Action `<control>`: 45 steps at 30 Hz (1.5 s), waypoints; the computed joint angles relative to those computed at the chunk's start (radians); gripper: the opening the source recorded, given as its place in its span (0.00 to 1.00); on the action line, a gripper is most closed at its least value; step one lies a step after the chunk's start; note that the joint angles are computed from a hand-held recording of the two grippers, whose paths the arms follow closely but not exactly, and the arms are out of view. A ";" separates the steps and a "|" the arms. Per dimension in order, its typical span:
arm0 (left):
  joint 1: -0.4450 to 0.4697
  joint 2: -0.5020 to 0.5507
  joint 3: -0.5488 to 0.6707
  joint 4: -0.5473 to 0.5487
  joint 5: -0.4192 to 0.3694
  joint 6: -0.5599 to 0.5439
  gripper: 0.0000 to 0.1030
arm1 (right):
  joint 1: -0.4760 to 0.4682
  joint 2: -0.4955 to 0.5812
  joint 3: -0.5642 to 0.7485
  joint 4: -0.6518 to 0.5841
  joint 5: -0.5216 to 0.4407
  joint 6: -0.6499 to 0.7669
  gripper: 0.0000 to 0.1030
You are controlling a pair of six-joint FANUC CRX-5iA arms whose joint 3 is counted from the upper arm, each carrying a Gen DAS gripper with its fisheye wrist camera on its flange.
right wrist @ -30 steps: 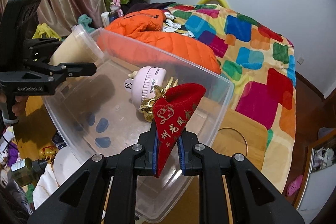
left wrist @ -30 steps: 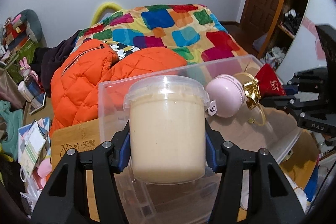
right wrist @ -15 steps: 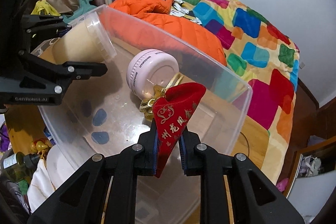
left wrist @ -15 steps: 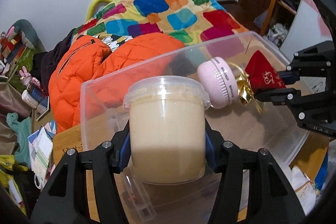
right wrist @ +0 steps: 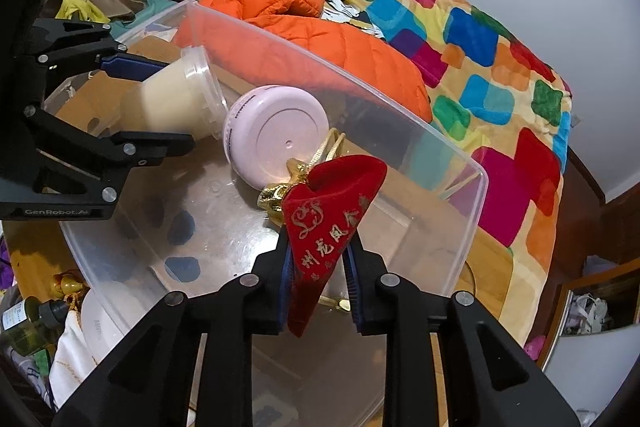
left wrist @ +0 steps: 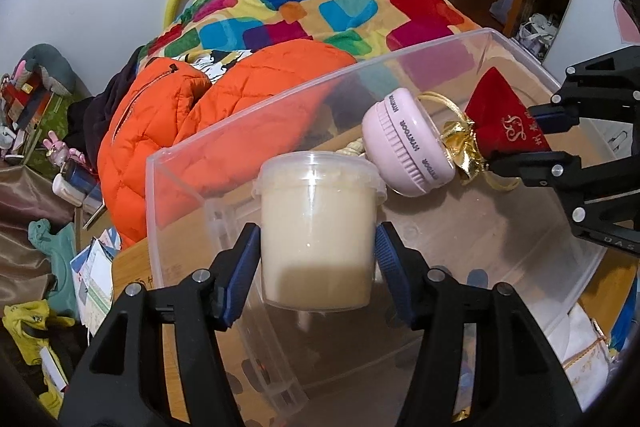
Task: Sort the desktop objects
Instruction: 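Release the tub into the box with the left tool while the right tool releases the pouch, then withdraw both open tools from the box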
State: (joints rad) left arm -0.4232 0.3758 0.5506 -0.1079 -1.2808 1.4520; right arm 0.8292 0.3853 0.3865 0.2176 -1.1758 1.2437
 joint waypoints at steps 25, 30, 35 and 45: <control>-0.018 -0.151 -0.111 -0.009 0.131 0.017 0.92 | 0.060 -0.176 -0.188 0.156 0.136 -0.245 0.77; -0.022 -0.188 -0.134 -0.008 0.143 0.037 0.92 | 0.080 -0.219 -0.235 0.203 0.151 -0.308 0.77; -0.035 -0.233 -0.170 -0.022 0.159 0.055 0.92 | 0.114 -0.277 -0.318 0.295 0.171 -0.413 0.80; -0.045 -0.334 -0.264 -0.038 0.197 0.094 0.94 | 0.154 -0.376 -0.431 0.345 0.195 -0.538 0.82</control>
State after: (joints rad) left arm -0.4680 0.0423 0.2870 -0.1455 -1.0838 1.5460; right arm 0.9833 0.0092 -0.0441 0.5623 -0.9806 0.7055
